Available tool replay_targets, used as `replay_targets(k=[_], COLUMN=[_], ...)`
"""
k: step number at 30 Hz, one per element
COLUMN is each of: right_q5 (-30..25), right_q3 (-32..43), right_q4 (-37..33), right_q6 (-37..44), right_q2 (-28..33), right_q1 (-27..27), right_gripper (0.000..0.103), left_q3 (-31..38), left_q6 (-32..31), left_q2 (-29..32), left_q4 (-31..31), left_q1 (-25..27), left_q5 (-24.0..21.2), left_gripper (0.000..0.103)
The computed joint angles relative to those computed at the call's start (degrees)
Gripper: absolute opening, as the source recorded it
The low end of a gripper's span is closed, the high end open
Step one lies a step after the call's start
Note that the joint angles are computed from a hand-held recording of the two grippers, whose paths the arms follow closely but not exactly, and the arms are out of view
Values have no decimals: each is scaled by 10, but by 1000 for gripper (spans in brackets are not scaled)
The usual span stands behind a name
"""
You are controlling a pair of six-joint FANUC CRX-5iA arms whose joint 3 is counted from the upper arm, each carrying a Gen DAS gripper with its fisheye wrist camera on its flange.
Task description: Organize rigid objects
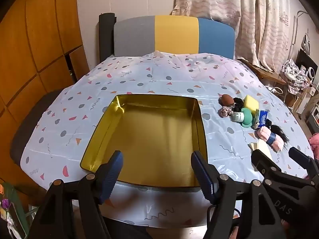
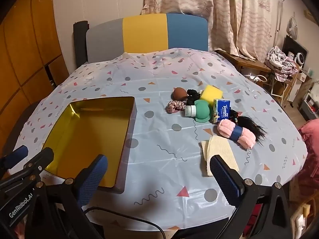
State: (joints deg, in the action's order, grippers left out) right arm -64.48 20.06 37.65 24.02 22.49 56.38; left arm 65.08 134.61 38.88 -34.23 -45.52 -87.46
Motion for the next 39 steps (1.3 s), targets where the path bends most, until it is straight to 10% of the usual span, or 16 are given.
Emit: replay_targets(k=[39], right_q5=[-1], right_q3=[0], right_q4=[-14], right_q6=[6], right_q2=[3], right_q1=[-6], right_gripper=[103], left_q3=[-3], left_q6=[0], left_q2=[4], left_q4=[40], left_q1=[12], left_q5=[2], left_gripper=[72])
